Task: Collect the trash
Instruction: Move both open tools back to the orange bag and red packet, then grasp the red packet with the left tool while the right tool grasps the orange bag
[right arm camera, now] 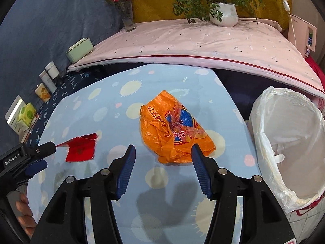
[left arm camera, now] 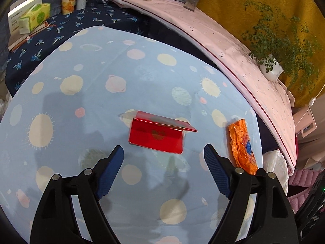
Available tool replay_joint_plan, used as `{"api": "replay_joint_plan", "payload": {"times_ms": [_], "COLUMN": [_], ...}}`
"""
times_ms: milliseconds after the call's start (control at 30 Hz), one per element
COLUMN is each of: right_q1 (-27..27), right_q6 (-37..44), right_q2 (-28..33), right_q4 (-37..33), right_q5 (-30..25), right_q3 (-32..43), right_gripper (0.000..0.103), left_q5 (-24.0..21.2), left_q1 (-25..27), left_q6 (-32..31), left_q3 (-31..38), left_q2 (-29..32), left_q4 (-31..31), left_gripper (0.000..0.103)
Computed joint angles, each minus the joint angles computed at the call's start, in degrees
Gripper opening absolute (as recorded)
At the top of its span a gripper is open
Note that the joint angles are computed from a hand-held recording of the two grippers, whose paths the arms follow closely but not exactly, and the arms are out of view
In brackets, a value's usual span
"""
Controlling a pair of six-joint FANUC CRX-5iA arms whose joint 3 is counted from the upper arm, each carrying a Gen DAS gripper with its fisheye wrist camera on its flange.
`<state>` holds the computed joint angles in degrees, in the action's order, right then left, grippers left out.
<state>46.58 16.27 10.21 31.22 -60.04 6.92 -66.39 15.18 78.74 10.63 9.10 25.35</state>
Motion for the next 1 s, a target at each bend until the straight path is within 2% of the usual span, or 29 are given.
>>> {"api": "replay_joint_plan", "payload": {"times_ms": [367, 667, 733, 833, 900, 933, 967, 1000], "right_q1": [-1.7, -3.8, -4.3, -4.8, -4.9, -4.6, -4.4, -4.2], "right_q6": [2.4, 4.6, 5.1, 6.0, 6.2, 5.9, 5.6, 5.7], "right_q2": [4.0, 6.8, 7.4, 8.0, 8.0, 8.0, 8.0, 8.0], "right_q4": [-2.0, -4.7, -5.7, -7.8, -8.4, -7.8, -7.0, -6.8], "right_q5": [-0.2, -1.0, -1.5, -1.6, -1.4, -1.2, -1.2, -1.2], "right_q3": [4.0, 6.7, 7.3, 7.8, 7.6, 7.1, 6.8, 6.7], "right_gripper": [0.056, 0.056, 0.056, 0.056, 0.055, 0.054, 0.053, 0.047], "left_q5": [-3.8, -6.9, -7.3, -8.1, -8.4, -8.4, -8.2, -8.3], "left_q1": [-0.1, -1.8, -1.9, -2.0, -1.9, -1.9, -1.8, -1.9], "left_q6": [7.6, 16.2, 17.2, 16.4, 15.1, 14.5, 13.6, 13.0], "left_q3": [4.3, 11.2, 12.2, 12.6, 12.1, 11.6, 11.0, 10.9], "left_q2": [4.7, 10.7, 11.6, 12.6, 12.7, 12.6, 12.4, 12.4], "left_q4": [1.3, -1.0, -1.5, -1.3, -0.5, -0.2, 0.2, 0.2], "left_gripper": [0.077, 0.077, 0.074, 0.058, 0.038, 0.033, 0.023, 0.017]}}
